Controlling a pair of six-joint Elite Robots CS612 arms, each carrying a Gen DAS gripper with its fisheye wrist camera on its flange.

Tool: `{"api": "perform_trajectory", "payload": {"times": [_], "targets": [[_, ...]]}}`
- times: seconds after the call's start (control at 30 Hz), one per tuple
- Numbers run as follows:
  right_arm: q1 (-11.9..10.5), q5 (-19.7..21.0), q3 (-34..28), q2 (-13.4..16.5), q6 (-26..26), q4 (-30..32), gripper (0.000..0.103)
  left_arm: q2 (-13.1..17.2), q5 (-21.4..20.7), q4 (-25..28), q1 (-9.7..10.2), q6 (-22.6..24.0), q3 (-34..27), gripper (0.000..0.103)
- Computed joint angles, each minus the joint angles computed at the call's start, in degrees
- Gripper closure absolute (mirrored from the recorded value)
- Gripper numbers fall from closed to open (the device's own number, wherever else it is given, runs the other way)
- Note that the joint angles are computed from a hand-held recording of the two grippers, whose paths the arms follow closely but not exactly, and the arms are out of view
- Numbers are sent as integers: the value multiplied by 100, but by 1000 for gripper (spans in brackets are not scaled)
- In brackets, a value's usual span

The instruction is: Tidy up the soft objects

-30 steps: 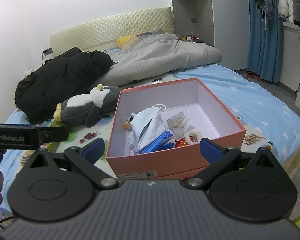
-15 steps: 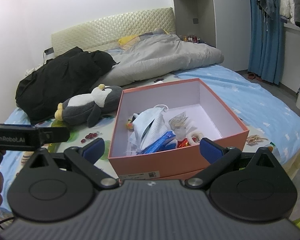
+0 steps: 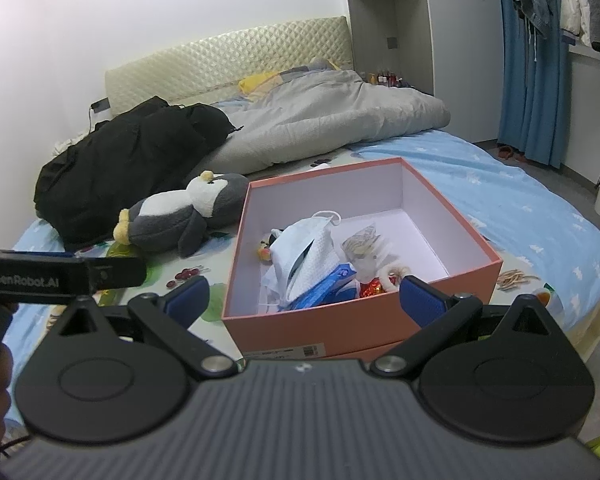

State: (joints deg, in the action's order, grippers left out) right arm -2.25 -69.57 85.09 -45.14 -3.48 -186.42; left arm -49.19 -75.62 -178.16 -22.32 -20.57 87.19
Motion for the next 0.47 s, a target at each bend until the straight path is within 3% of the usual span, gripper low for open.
{"api": "perform_trajectory", "payload": {"times": [0.47], "targets": [[27,-52,17,-10,-24,-56,0,-3,-24,-41,0,15,29,0]]}}
